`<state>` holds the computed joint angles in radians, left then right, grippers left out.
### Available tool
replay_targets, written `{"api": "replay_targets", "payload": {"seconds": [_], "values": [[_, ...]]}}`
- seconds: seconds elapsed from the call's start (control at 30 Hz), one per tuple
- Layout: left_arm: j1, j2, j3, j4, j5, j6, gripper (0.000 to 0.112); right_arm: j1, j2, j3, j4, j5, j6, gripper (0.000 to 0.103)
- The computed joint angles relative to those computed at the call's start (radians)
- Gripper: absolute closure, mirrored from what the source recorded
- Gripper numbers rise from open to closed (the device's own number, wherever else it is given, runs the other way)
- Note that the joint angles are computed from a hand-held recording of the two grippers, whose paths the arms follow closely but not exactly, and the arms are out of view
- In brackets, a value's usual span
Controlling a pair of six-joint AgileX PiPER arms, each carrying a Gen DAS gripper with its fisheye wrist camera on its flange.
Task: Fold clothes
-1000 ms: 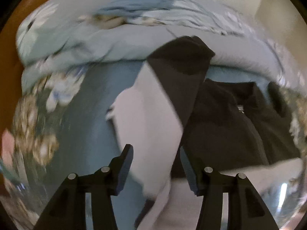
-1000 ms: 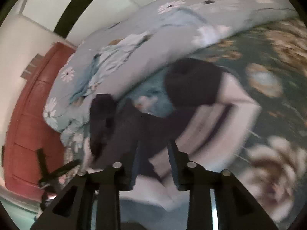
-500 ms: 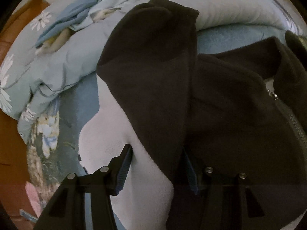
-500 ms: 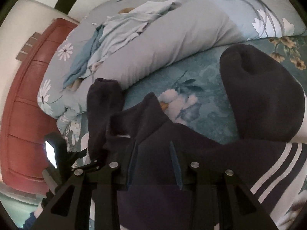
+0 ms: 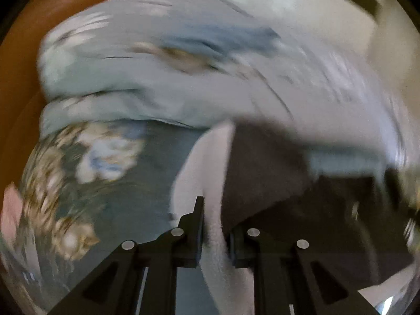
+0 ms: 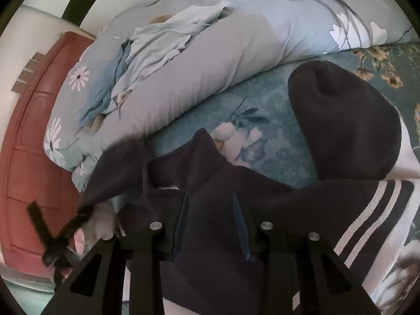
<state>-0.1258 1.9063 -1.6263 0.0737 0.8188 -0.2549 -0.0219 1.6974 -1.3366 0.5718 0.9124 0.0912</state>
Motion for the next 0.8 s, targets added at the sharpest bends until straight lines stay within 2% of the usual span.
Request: {"api": "replay_targets", "payload": {"seconds": [0.1, 0.23, 0.33, 0.47, 0.57, 0.67, 0.73, 0.8], "values": [[0.153, -0.133, 0.183, -0.117, -0.078, -0.011, 0.096, 0.014, -0.003, 0.008, -0.015, -0.009, 0.031, 0.067], [0.344, -0.251, 0.474, -0.375, -0.152, 0.111, 0.096, 0.029, 0.002, 0.018, -0.039, -0.006, 0.049, 0.067], [0.431, -0.277, 0.665, -0.556, -0.189, 0.255, 0.096, 0.036, 0.014, 0.013, -0.065, 0.008, 0.061, 0.067], [0.493, -0.269, 0.754, -0.753, -0.182, 0.429, 0.093, 0.041, 0.038, -0.017, -0.082, 0.032, 0.030, 0.067], [0.501, -0.288, 0.736, -0.766, -0.115, 0.457, 0.088, 0.045, 0.069, -0.054, -0.083, 0.057, -0.015, 0.067], [0.509, -0.323, 0.673, -0.696, -0.005, 0.468, 0.073, 0.054, 0.114, -0.111, -0.111, 0.084, -0.061, 0.067], [0.478, -0.353, 0.621, -0.614, 0.038, 0.445, 0.066, 0.059, 0.141, -0.145, -0.126, 0.100, -0.092, 0.058], [0.424, -0.380, 0.560, -0.513, 0.065, 0.410, 0.059, 0.063, 0.177, -0.186, -0.135, 0.124, -0.130, 0.055]]}}
